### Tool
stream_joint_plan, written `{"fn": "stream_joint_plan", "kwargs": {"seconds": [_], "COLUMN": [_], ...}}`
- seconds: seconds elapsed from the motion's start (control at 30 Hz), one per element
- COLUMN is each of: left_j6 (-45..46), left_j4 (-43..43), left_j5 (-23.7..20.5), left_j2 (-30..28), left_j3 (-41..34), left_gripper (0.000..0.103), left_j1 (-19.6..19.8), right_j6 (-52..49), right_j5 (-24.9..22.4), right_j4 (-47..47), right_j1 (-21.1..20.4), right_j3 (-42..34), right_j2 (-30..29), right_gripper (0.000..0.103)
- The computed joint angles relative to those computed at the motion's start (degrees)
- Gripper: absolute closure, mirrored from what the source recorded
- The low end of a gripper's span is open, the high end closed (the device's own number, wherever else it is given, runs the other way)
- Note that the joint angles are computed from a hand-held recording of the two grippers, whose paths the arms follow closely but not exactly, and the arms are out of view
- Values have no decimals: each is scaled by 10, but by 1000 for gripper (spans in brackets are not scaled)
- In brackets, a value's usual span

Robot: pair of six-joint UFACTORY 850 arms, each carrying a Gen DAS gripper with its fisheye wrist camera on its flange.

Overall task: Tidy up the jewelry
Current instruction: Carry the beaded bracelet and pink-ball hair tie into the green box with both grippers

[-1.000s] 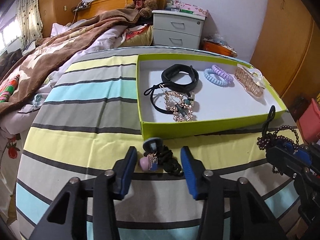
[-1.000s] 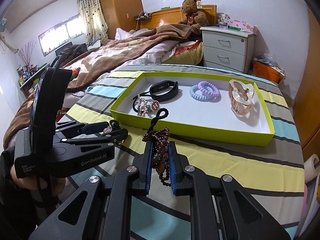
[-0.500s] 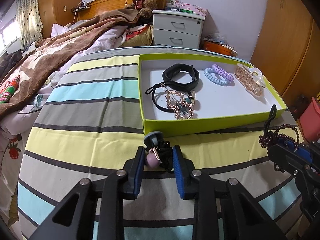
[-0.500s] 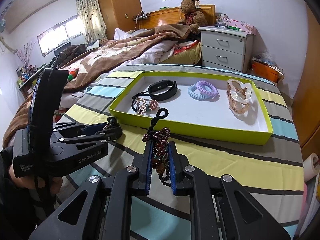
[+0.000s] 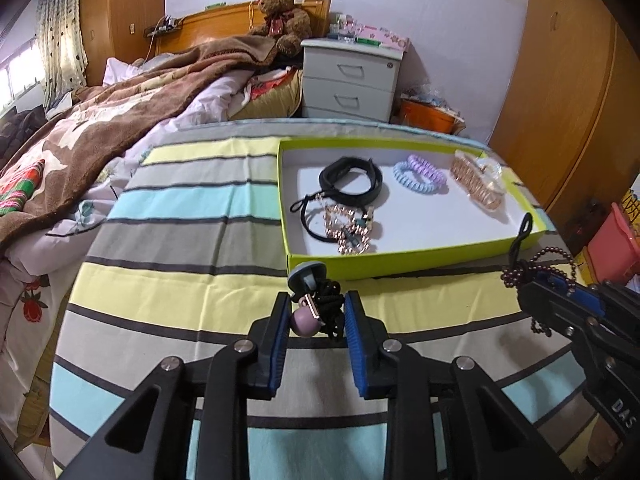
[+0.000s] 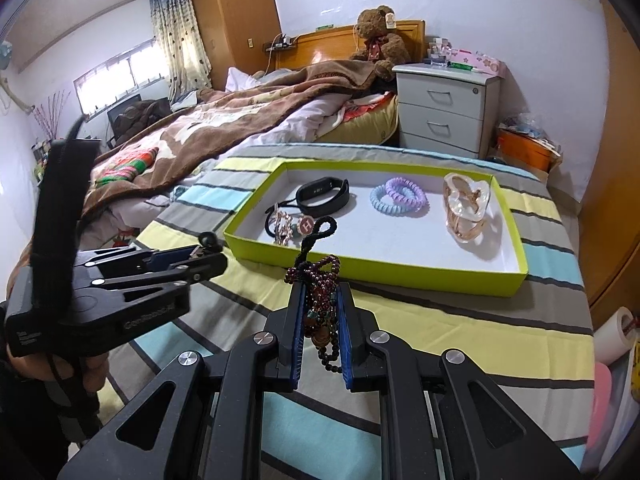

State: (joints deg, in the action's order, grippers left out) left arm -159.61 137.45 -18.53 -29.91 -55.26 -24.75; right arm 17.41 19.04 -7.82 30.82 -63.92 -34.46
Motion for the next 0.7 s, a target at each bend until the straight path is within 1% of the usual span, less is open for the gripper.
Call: {"fn": "stream_joint_plan", "kwargs": {"seconds": [0.23, 0.37, 0.47, 0.57, 0.7], "left_j6": [-12, -33, -46, -87, -125], "left_j4": [25, 60, 84, 139, 198], "left_j5": [-13, -5, 8, 21, 49], "left_j2": [34, 39, 32, 19, -10], "left_j3": [14, 5, -17, -42, -88], "left_gripper": [75, 75, 75, 75, 75], "left_j1": [-4, -2, 1, 4, 6], "right_j6": [-28, -40, -52, -99, -129], "right_j5": [12, 11, 2, -7, -29], "right_j4": [35, 53, 68, 120, 154], "right_j1": [-4, -9, -15, -19, -29], "right_j3": [14, 14, 7, -3, -28], "right_j2": [22, 28, 29, 25, 9], "right_gripper": [88, 88, 88, 88, 88]}}
